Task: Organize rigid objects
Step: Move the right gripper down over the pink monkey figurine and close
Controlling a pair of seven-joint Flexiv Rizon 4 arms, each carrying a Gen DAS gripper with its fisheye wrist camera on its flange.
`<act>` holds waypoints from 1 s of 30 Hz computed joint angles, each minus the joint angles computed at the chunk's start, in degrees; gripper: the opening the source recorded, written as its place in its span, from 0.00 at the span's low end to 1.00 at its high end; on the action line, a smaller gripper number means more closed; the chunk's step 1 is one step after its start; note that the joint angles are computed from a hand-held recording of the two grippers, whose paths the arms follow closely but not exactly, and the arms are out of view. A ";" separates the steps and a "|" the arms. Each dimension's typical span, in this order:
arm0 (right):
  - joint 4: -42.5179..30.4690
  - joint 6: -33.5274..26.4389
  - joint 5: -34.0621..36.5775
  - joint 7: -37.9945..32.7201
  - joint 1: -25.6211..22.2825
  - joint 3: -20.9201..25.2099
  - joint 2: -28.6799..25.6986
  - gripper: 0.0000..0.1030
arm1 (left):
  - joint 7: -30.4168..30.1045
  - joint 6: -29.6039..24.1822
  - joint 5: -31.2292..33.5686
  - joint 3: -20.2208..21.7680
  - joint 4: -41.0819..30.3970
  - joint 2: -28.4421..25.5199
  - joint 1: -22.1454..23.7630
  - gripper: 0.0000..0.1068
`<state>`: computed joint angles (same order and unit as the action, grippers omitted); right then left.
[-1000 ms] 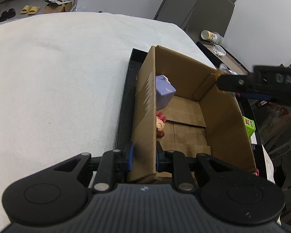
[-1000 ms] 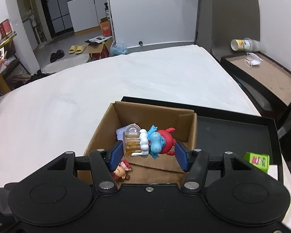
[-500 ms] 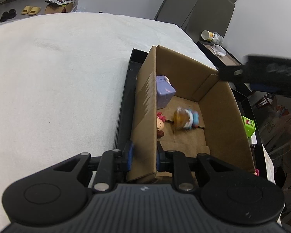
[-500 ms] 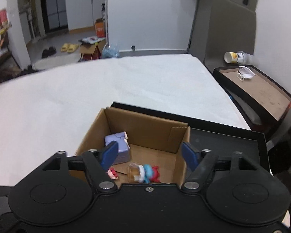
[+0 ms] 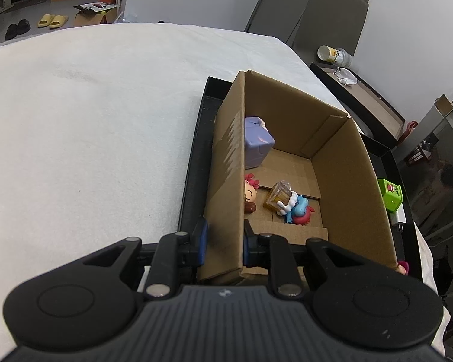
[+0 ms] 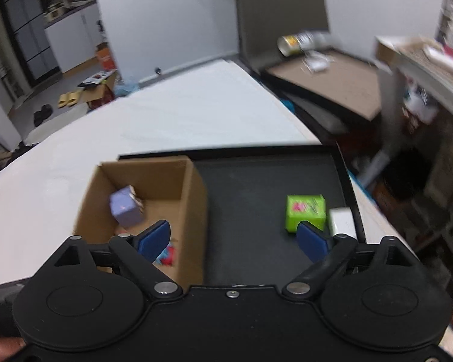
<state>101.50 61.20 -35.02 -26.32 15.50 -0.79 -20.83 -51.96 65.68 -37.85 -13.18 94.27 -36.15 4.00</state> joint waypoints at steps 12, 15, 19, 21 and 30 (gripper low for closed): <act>4.99 2.60 9.45 -1.48 -3.57 1.79 2.30 0.88 | -3.11 0.24 3.33 1.67 -0.48 -0.02 -1.40 0.18; 5.51 2.82 10.11 -1.98 -3.92 1.79 2.51 0.88 | -3.69 0.60 4.22 1.92 -0.46 0.03 -1.67 0.18; 6.46 5.80 17.74 -4.01 -6.25 4.20 2.24 0.90 | -4.57 0.62 5.62 2.42 -0.55 0.14 -2.08 0.18; 6.58 4.72 19.13 -4.76 -6.22 4.26 2.06 0.90 | -5.28 0.57 6.30 2.76 -0.80 0.06 -2.34 0.18; 6.19 1.61 22.60 -6.06 -6.53 4.06 1.30 0.90 | -6.42 1.22 8.21 2.90 -0.93 -0.05 -2.51 0.17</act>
